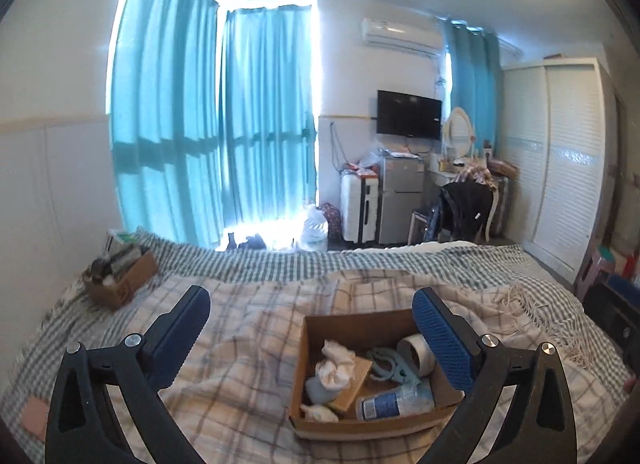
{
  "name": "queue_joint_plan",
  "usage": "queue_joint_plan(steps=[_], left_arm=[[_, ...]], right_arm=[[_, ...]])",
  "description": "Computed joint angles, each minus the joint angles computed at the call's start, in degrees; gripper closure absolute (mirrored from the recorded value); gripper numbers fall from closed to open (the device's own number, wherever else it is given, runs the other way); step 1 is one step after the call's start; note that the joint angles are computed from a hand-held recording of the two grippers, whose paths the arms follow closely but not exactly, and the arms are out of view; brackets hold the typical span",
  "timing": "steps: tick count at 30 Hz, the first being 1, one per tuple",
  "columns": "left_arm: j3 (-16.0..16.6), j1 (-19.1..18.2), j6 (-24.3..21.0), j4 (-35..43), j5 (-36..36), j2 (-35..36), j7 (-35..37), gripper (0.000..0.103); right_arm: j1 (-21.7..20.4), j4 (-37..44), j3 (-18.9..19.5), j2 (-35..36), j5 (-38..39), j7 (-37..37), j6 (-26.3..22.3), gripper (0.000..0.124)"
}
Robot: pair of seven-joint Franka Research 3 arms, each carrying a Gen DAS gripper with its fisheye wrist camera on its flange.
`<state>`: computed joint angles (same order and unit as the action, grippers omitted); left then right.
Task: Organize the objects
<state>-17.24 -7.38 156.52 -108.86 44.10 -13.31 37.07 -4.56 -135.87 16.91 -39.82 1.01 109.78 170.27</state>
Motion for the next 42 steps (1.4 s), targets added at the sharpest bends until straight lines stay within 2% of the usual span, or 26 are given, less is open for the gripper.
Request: queue_joint_plan(steps=[2,4,6,10,13,18,22,30,42], left_arm=[[0.89,-0.82,0.33,-2.74,-1.64,-1.19,2.98,0.0],[-0.74,0.73,-0.64,-4.74,2.05,-2.81,1.02,0.0],[-1.31,1.57,0.86,-7.72,4.79,-4.64,-1.28,0.0],[-2.49,2.59,2.74,-12.47,5.93,-7.33,-4.43,0.0],[-1.62,1.49,4.71,-15.58,3.71,-8.54,-2.54,0.0],[-2.88,2.02,2.86,-16.92,3.03,-10.01,-1.04,0.0],[-3.19,2.52,3.09,-17.46,2.67,-10.76,-2.11,0.0],[-3.4,2.11,0.29,-17.09,1.32,-10.52,-1.53,0.0],[-2.38,1.89,0.96,-18.04,-1.93,-11.81,-1.52,0.0]], right_arm=[[-0.73,-1.87,0.68,-0.75,-0.14,0.76,-1.06,0.021],[-5.42,-2.6,4.0,-2.01,-3.02,2.91,-4.75,0.021],[-7.8,-4.36,5.63,-3.08,-5.15,5.29,-3.37,0.021],[-7.53,-6.7,5.58,-4.36,-7.14,5.14,-1.56,0.021],[-8.94,-7.69,7.37,-5.24,-9.45,4.19,-0.88,0.021],[-5.16,-8.76,5.21,-4.2,-7.57,3.76,-1.21,0.021],[-6.37,-8.85,6.31,-4.53,-8.49,4.08,-2.35,0.021],[-4.94,-9.14,5.99,-3.88,-8.5,4.44,-2.23,0.021],[-3.68,-8.91,6.16,-3.92,-8.6,4.16,-2.01,0.021]])
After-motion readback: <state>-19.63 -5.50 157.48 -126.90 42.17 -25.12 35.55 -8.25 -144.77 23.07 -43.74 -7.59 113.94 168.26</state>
